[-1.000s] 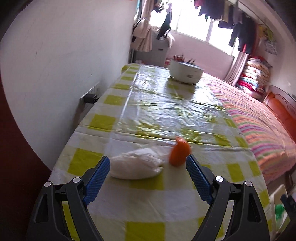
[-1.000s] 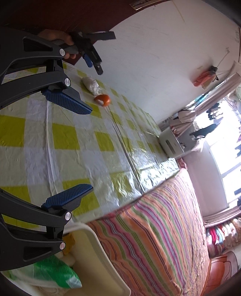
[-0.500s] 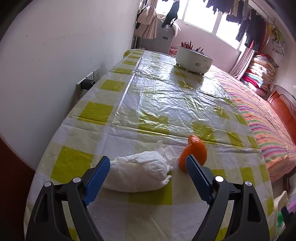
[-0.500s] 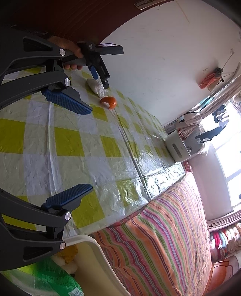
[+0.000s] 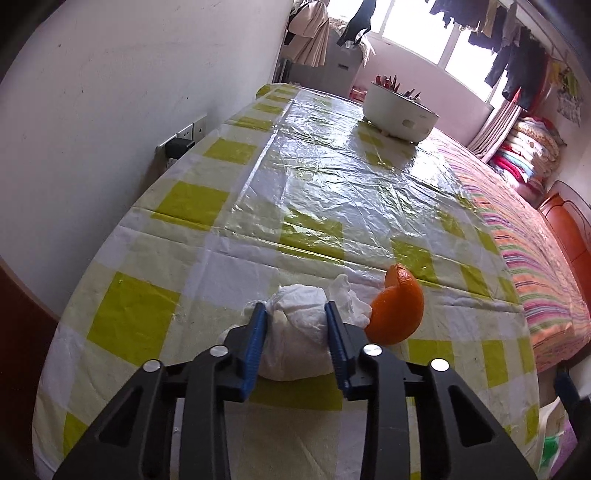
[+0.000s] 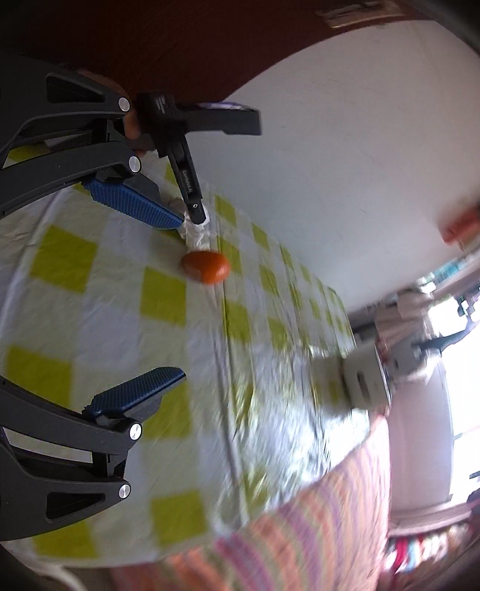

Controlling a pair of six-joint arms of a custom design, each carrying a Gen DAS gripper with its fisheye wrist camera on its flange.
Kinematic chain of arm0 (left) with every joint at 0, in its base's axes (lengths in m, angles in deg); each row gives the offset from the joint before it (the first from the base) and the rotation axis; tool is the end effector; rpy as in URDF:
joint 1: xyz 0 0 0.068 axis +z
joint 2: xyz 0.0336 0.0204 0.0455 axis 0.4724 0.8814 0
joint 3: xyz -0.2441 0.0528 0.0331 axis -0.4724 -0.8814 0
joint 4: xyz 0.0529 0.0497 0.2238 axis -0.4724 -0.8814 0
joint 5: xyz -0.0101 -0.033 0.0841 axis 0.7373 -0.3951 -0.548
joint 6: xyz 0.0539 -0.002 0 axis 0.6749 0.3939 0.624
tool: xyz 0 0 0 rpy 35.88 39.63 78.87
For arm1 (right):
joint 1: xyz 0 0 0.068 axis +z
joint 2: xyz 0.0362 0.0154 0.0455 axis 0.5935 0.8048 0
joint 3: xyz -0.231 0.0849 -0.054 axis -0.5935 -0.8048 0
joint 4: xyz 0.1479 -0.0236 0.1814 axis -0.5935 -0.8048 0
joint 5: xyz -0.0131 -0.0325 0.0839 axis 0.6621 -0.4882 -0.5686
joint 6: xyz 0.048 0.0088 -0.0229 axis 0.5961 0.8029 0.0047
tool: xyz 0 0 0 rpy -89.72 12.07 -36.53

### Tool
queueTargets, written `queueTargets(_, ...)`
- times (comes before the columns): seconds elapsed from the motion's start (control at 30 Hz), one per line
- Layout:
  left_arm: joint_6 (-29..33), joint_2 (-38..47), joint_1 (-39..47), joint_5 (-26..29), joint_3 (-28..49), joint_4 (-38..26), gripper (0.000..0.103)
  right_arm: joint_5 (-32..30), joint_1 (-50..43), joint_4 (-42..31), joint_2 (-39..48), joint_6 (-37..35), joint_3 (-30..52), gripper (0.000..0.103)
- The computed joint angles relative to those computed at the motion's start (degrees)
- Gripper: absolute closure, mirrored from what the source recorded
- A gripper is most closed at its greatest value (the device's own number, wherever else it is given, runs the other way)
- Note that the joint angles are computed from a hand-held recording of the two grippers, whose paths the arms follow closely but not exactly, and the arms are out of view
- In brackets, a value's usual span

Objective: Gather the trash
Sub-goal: 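Grasp the crumpled white tissue with the left tool while the right tool grasps the orange, then carry the tissue and the orange together over the cream bin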

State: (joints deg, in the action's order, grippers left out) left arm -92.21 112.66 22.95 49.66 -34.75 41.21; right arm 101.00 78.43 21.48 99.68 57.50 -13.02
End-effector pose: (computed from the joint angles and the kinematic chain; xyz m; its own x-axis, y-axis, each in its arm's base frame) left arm 0.3133 -0.0336 0.0383 -0.7770 -0.1261 -0.6167 0.0257 0.9725 -0.2313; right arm 0.1612 0.1359 0.0990 -0.6650 0.1563 -0.7303 -0.1920 0.9092 0.3694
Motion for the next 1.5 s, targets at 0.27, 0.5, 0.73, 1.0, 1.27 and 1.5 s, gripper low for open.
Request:
queueTargets(0.27,-0.60,-3.23,2.54,-0.57,-3.22,0.61,0.085,-3.45,-0.48,-4.88,19.17,-5.98,18.83,0.043)
queueTargets(0.5,0.44,-5.04,5.64,-0.72,-4.64,0.44,0.085,-4.97,-1.69,-12.36,27.02,-8.50,31.77,0.043)
queueTargets(0.73,0.78,-7.20,7.00,1.29,-5.85,-0.11,0.085,-4.83,-2.37,-19.08,34.58,-9.87,41.79,0.050)
queueTargets(1.0,0.92,-9.34,6.58,2.11,-7.33,-0.11,0.085,-9.20,-5.28,-15.20,37.08,-7.84,39.86,0.075)
queueTargets(1.27,0.32,-12.39,1.79,1.30,-10.09,0.82,0.084,-9.27,-3.62,-3.07,23.00,-5.00,18.31,0.075)
queueTargets(1.5,-0.46,-15.25,-7.32,-0.76,-14.30,3.08,0.084,-5.55,-0.72,0.00,2.21,-0.71,-2.39,0.075)
